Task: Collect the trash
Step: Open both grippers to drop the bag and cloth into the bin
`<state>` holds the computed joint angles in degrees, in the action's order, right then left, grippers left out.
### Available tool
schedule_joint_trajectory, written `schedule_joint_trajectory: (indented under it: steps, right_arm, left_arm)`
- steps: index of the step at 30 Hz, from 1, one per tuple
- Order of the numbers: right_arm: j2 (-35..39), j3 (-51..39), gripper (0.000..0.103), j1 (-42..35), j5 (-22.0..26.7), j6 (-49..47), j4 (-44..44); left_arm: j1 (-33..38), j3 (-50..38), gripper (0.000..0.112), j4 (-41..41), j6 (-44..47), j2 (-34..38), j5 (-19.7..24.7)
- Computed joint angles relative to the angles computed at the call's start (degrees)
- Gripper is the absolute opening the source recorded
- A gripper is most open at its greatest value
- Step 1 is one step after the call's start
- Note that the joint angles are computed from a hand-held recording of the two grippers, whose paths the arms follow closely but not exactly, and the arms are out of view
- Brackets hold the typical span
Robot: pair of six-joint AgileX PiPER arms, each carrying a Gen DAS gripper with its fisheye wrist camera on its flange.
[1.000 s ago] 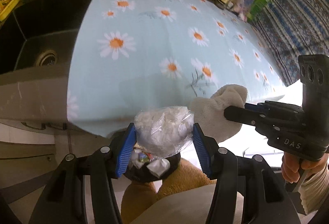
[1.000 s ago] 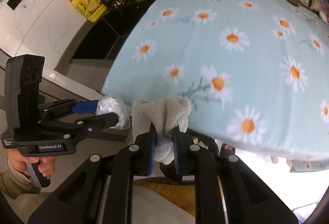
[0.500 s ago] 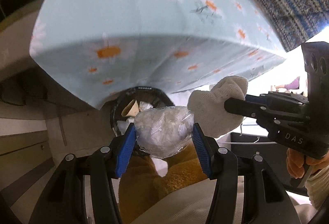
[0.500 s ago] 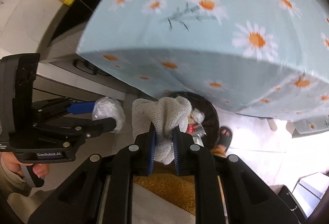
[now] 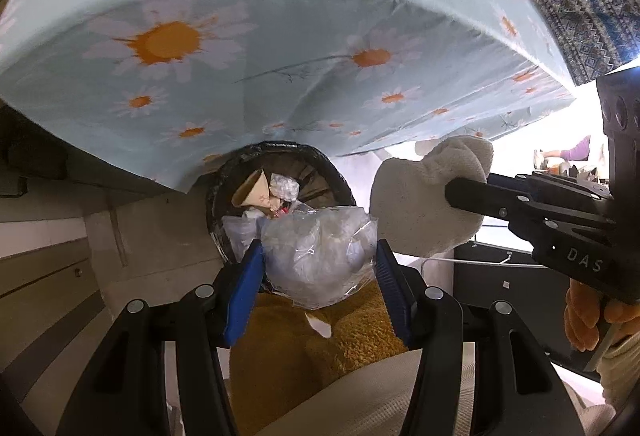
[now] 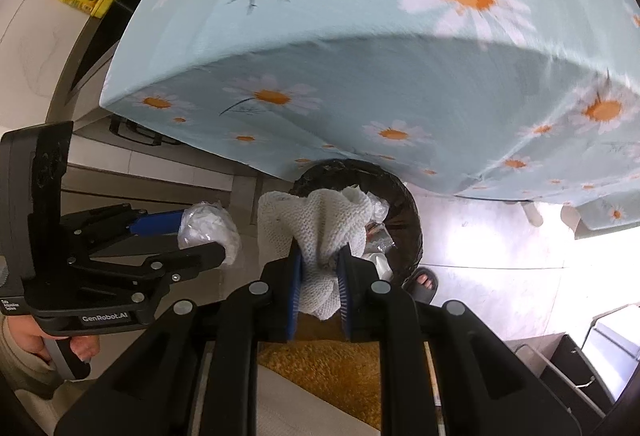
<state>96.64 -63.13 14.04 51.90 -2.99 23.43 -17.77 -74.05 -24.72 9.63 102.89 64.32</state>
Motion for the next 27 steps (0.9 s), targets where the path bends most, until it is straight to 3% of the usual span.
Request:
schedule_joint_trajectory:
  steps: [6,8,11,13,27]
  right_arm:
    - [0.0,1.9,0.02,-4.1,0.2,-5.5,4.2]
    - [0.3,2.3,0.026,-5.8,0.6,-8.6,5.9]
    - [1.0,2.2,0.033,-8.7,2.3,-12.3,9.3]
    - [2.0,1.9,0.038,-10.7,3.4,-15.1,11.1]
    - [2.5,-4.2,0.038,-15.7,11.7,-20.9,10.6]
  left_arm:
    - [-3.1,-4.4,0.054,2.7,-3.5,2.0,2.0]
    - [-4.1,-5.8,0.054,4.3,-5.5,2.7,2.5]
    - [-5.3,-7.3,0.066,7.1,-10.3,3.4,3.7]
    - [-5.6,-7.8,0.066,8.1,-12.4,3.3,4.6]
    - [-7.0,-10.3,0.066,12.4,-23.4,0.6,5.1]
